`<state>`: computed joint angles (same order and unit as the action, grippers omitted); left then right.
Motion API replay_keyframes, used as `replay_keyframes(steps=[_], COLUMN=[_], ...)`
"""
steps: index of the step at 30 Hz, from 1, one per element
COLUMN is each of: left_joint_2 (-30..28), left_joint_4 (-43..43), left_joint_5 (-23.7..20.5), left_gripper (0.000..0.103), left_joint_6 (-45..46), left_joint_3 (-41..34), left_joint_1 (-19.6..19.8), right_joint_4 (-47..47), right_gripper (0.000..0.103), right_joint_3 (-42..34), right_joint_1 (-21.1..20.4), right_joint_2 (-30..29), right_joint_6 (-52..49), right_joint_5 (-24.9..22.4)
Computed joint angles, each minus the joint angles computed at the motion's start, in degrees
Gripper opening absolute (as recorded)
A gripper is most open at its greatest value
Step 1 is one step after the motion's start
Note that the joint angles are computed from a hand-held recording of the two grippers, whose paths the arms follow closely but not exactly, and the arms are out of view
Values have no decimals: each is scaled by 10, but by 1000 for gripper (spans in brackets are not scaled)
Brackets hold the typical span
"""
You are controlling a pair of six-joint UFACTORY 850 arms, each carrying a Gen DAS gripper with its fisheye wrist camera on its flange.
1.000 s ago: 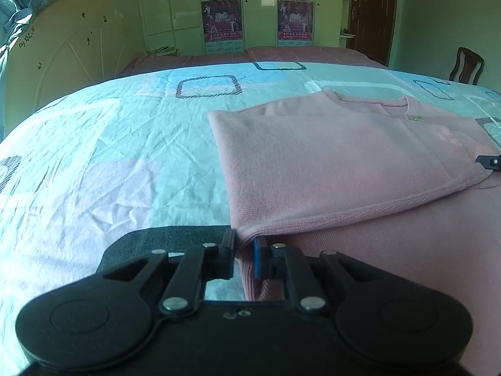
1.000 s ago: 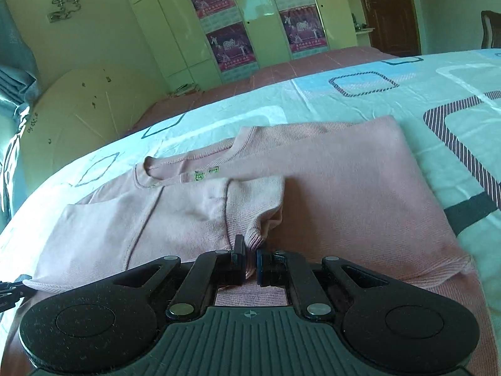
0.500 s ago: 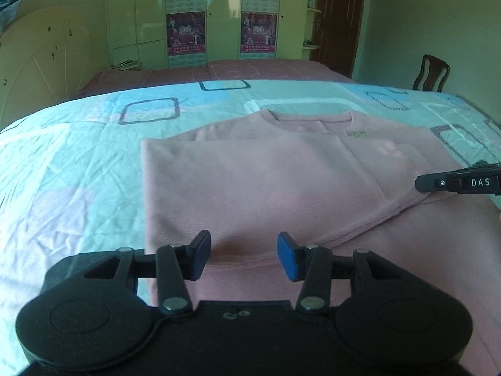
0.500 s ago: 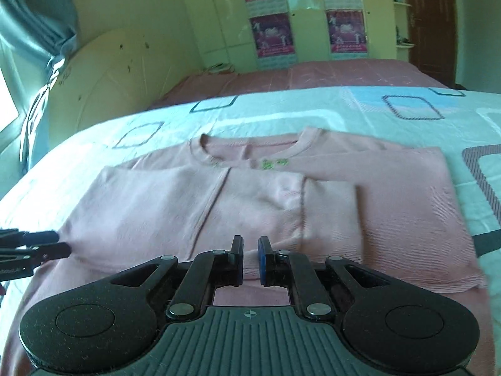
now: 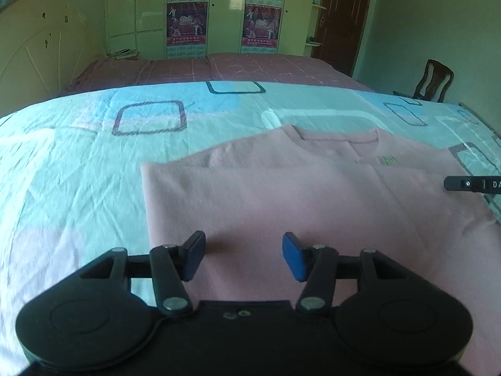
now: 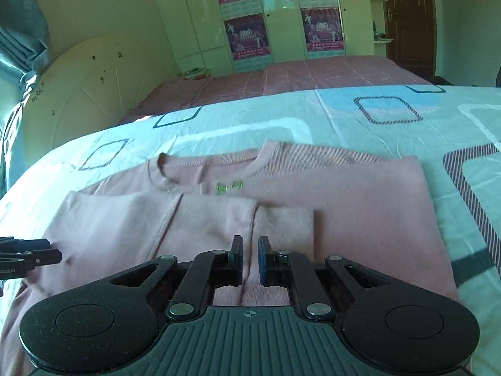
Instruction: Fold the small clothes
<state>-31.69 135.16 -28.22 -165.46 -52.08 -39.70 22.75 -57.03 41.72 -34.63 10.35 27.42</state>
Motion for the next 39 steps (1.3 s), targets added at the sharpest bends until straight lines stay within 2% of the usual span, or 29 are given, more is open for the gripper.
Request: replay_keyframes(steps=[2,4,6,8,9,11,12,13,14,15,17,19,22,24,26,29,30,33,36,39], left_joint_2=[-24,-48,-50,-44,-39,-26,-24,-26,-30,-36,-52,-66,-47,-28,-13,12,22,30,22,33], left_joint_4=[0,0,43,15,-9,10,11,14,21,7,-31,-72,-62,-92,-113,-102,-105,-111,-103,-108], left_joint_5=[23,34,41,43,28,0,-18,-28,-26,-25,-22,-16,-34,-50,-63,-82,-89,-88,-70,-77], left_gripper=[54,48,46,48,55,78,92,88,86,76,73,74,79,80,80,76,73,73,74,74], left_joint_6=[18,32,-22,2,24,3,-1,-4,1,22,66,97,41,56,69,43,40,45,38,36], left_joint_3=[-35,-61,-65,-66,-61,-44,-39,-38,-43,-50,-67,-74,-37,-4,25,67,77,83,76,79], left_joint_1=[27,53,70,65,53,25,5,-10,-25,-38,-60,-67,-65,-73,-80,-88,-92,-96,-89,-92], right_joint_4=[1,65,67,106,116,64,40,29,23,12,38,89,112,159,128,158,155,125,218,266], right_gripper=[9,9,8,9,9,10,15,36,52,53,53,41,39,39,39,39,39,39,39,39], right_joint_3=[-40,-71,-71,-63,-54,-38,-37,-43,-48,-52,-67,-73,-39,-23,-2,16,22,37,4,0], right_joint_1=[-11,-23,-31,-27,-21,-11,-6,4,13,20,33,39,41,44,42,53,56,72,80,86], right_joint_2=[-25,-51,-52,-42,-34,-21,-20,-24,-29,-33,-47,-57,-38,-27,-15,-2,5,19,-8,-4], right_joint_6=[-25,-104,-92,-126,-133,-77,-53,-50,-57,-61,-113,-170,-191,-239,-212,-238,-223,-181,-266,-300], right_joint_5=[-36,-79,-73,-66,-46,-20,-18,-18,-14,-16,-33,-53,-26,-22,-30,-14,-4,29,-20,-14])
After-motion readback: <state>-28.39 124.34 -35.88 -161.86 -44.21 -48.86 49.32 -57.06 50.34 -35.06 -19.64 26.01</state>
